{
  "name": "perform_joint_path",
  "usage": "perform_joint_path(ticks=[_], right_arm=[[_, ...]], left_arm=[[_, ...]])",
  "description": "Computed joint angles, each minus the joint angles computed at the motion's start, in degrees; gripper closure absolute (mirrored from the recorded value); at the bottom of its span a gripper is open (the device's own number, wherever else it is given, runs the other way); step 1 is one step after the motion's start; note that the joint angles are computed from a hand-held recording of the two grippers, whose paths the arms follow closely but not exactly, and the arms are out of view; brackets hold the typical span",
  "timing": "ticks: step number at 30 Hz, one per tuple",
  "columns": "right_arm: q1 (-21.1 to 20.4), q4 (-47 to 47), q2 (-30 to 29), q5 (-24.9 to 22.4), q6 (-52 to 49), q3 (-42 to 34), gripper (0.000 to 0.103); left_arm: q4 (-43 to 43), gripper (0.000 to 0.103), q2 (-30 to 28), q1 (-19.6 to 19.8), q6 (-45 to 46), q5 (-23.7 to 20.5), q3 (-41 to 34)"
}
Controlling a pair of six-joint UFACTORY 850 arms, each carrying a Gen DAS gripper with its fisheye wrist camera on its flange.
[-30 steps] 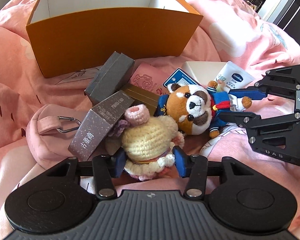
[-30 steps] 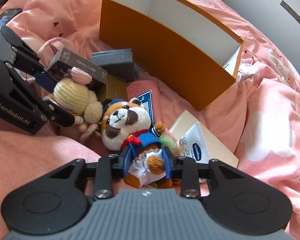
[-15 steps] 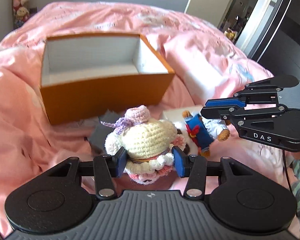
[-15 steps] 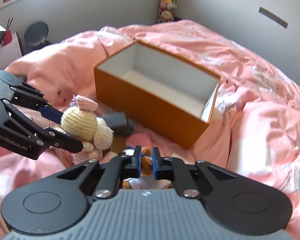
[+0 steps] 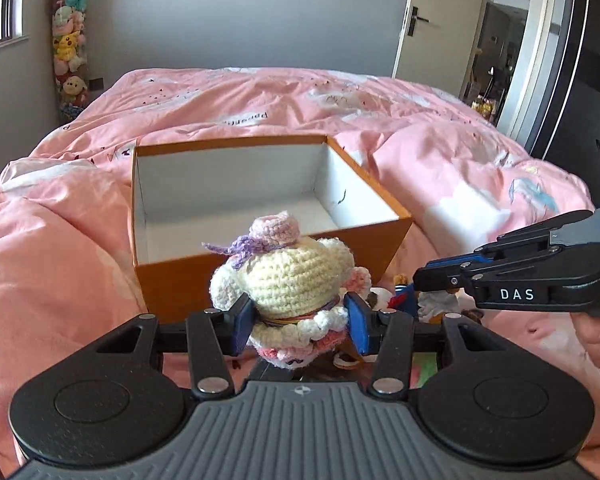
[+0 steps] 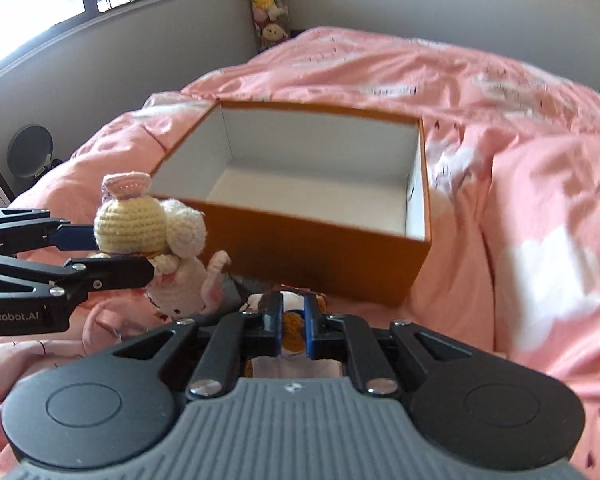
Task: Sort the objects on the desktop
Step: 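Lift both plush toys and carry them toward the orange box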
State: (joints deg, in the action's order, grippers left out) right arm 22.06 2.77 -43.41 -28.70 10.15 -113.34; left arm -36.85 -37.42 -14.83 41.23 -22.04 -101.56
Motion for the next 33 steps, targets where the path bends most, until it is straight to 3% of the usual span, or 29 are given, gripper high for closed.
perform_joint_path(ticks=[3, 5, 7, 9, 14, 25, 31, 33], right_arm=[[-0.92, 8.43, 0.94, -2.42, -4.49, 2.96, 0.088], [-0.78, 8.67, 1.83, -3.49, -4.93, 4.46, 0.087], [-0.19, 5.20, 2.74, -3.52, -3.85, 5.51, 0.083], [0.16, 3.65, 3.41, -3.20, -3.88, 6.02, 0.071], [0.09, 8.38, 3.62, -3.09, -9.09, 5.60, 0.069], [0.42, 7.75, 2.72, -5.58, -9.25, 4.37, 0.062], [-0.30, 9.65, 1.82, -7.46, -7.72, 3.42, 0.057], [-0.60, 10.74, 1.60, -7.72, -7.72, 3.36, 0.056]], left_arm=[[-3.43, 0.047, 2.64, -0.19, 7.35, 2.39, 5.20], [-0.73, 0.046, 3.57, -0.55, 6.81, 1.85, 6.40], [4.63, 0.046, 3.75, -0.92, 3.54, -1.15, 6.18], [10.09, 0.045, 2.89, -1.13, -0.93, -6.40, 4.34], [13.50, 0.042, 0.98, -0.93, -4.76, -14.35, 1.51], [0.97, 0.035, 0.43, 2.72, 1.15, -24.66, -2.95], [4.87, 0.034, -6.73, 2.58, -10.56, -32.17, -14.31], [6.94, 0.034, -10.24, 2.28, -13.42, -36.55, -19.48]])
